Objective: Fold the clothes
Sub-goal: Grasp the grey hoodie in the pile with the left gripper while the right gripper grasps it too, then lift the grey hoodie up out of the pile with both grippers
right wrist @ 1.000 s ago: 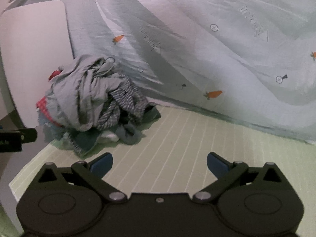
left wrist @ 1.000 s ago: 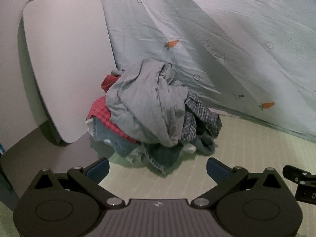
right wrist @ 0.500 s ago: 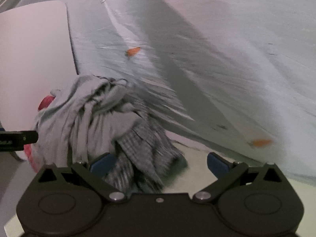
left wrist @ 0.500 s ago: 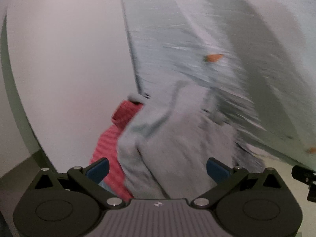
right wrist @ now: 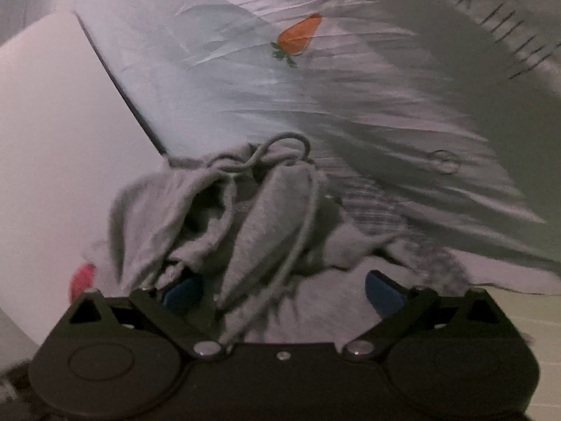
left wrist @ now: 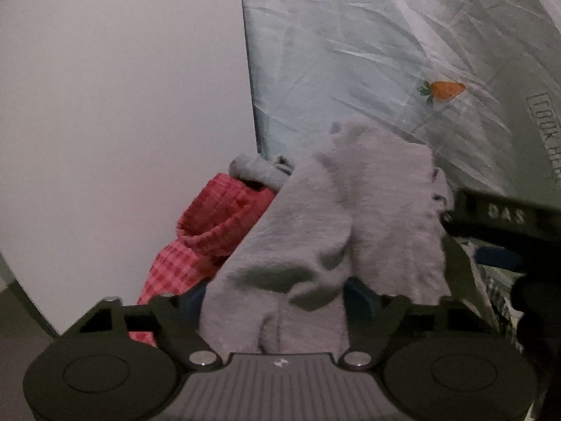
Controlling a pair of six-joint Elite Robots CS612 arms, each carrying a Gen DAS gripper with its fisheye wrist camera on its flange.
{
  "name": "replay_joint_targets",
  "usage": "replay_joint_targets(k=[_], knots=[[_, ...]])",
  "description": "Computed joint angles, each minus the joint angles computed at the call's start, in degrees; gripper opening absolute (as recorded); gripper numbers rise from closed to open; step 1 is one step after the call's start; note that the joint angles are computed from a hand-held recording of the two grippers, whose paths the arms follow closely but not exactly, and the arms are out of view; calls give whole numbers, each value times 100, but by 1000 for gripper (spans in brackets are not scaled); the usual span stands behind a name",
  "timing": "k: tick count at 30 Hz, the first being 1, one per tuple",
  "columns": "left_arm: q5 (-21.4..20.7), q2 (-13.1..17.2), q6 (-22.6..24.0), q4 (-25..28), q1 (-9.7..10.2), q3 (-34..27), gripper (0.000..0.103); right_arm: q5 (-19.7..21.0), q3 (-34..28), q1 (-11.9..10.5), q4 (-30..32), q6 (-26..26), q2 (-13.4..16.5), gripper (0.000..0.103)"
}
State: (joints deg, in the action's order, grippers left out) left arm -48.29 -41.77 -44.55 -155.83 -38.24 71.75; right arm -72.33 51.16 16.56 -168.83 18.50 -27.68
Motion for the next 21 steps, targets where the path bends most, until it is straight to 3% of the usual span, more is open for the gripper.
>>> replay_joint_targets(k=[3, 5, 7, 9, 11, 17, 21], knots=[[-71, 9, 134, -216, 0, 6, 53, 331, -10, -27, -190, 150, 45, 80], [-92, 36, 218, -278, -19, -26, 35, 492, 0, -23, -167, -9, 48, 63], [13, 69, 262, -193, -57, -93, 26, 467, 102, -4, -213, -228, -29, 36], [177, 42, 391, -103, -108, -94, 15, 421, 209, 16, -271, -439, -111, 26], [172, -36, 502, -372, -139, 23, 11, 309, 371, 34, -423, -571, -211, 10], [250, -294, 973, -1108, -333, 336, 6, -231, 1343, 34, -1640, -580, -765, 6], [378, -382, 1822, -2000, -576, 416, 6, -627, 2207, -10, -2615, -809, -1293, 6]])
